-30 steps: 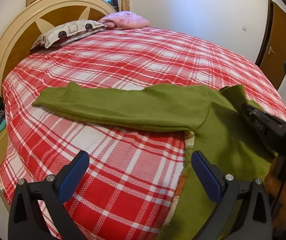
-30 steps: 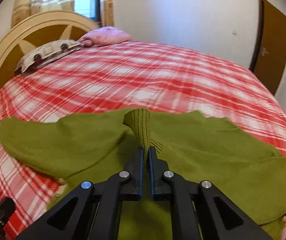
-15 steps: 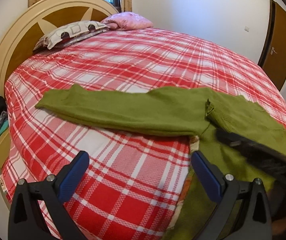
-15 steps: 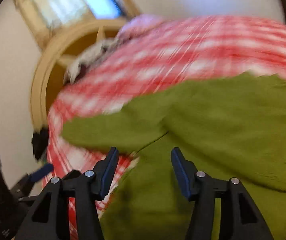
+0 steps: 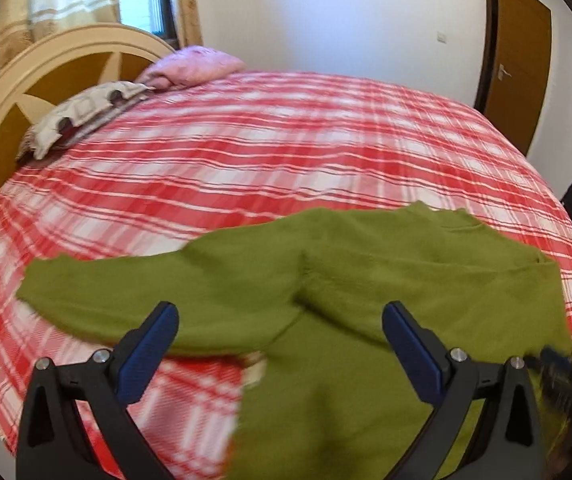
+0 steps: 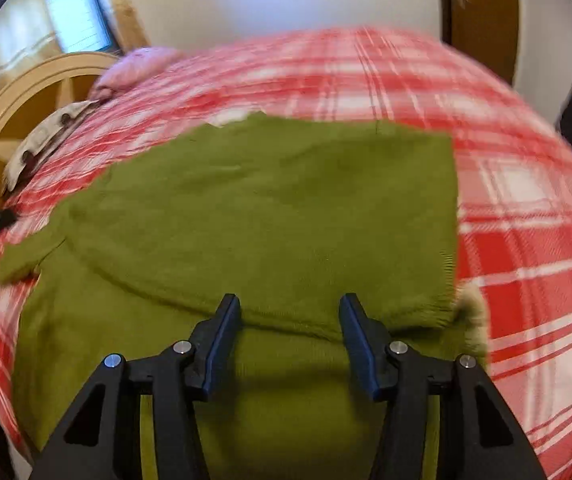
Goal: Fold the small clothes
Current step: 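Carry the sleeve cuff with the right gripper across the sweater back, then grasp the other sleeve with the left gripper and fold it across the back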
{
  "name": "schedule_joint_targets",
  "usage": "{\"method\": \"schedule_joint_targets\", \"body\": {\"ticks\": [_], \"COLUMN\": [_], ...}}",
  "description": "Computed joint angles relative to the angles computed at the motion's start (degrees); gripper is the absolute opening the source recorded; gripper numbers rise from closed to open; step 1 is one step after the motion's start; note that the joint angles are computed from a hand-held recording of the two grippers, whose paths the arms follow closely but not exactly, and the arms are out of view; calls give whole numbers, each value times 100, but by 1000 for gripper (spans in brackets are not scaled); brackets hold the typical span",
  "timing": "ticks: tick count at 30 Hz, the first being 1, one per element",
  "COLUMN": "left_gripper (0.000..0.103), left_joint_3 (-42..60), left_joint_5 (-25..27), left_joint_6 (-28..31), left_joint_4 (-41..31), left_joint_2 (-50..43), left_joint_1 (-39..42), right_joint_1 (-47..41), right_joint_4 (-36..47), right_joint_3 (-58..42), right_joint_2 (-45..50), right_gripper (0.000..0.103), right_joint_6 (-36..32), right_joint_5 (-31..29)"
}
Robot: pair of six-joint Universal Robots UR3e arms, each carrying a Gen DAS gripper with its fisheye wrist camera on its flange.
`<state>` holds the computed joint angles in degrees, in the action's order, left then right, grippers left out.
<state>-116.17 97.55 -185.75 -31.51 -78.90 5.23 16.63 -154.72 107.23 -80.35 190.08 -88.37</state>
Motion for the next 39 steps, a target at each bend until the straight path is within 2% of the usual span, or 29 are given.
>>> {"method": "schedule_joint_targets", "body": {"ticks": [2, 4, 6, 7, 10, 13, 15, 18, 19, 23, 26, 28, 30, 33, 36, 39], "left_gripper": [103, 103, 103, 103, 103, 103, 103, 103, 103, 103, 103, 103, 103, 103, 101, 91], "left_joint_3": [370, 710, 923, 978, 1256, 1462, 1521, 839, 680, -65, -870, -1443, -1768, -1717, -1569, -1220], "left_joint_5": [335, 655, 865, 994, 1245, 1548, 1610, 992, 1043, 1085, 857, 382, -198, -920, -1696, -2226], "left_joint_6": [-140, -221, -317, -396, -676, -882, -1044, -1148, -1204, -1094, -712, -432, -208, 11, -29, -87], "left_joint_4": [44, 97, 160, 203, 38, -161, -454, -360, -381, -170, 251, 420, 293, -143, -352, -382], "left_joint_2": [-496, -945, -1285, -1420, -1896, -2337, -2436, -1796, -1617, -870, 10, 780, 1424, 1637, 1437, 821], "left_joint_1": [-318, -560, -703, -773, -882, -931, -843, -226, -120, 286, 829, 1590, 2569, 3982, 5284, 5875], "right_joint_1": [-87, -346, -390, -447, -500, -75, 17, 369, 442, 290, 155, 167, 203, 259, 263, 273], "right_joint_4": [342, -37, -222, -214, -125, -85, -5, -263, -163, -321, -650, -688, -612, -536, -537, -533], "right_joint_3": [-70, 101, -172, -439, -1268, -1807, -1911, -2011, -2122, -1959, -1637, -1545, -1631, -1728, -1723, -1728], "right_joint_2": [-197, -443, -352, -174, 600, 1328, 1671, 1951, 2015, 1964, 1825, 1759, 1800, 1856, 1852, 1857], "right_gripper": [53, 53, 53, 53, 53, 53, 54, 56, 57, 61, 66, 67, 67, 68, 68, 68], "right_joint_6": [-198, -109, 85, 189, 435, 530, 567, 461, 410, 399, 398, 393, 380, 351, 356, 357], "right_joint_5": [99, 134, -338, -497, -365, -881, -649, -1334, -1455, -1191, -833, -836, -894, -995, -993, -1011]}}
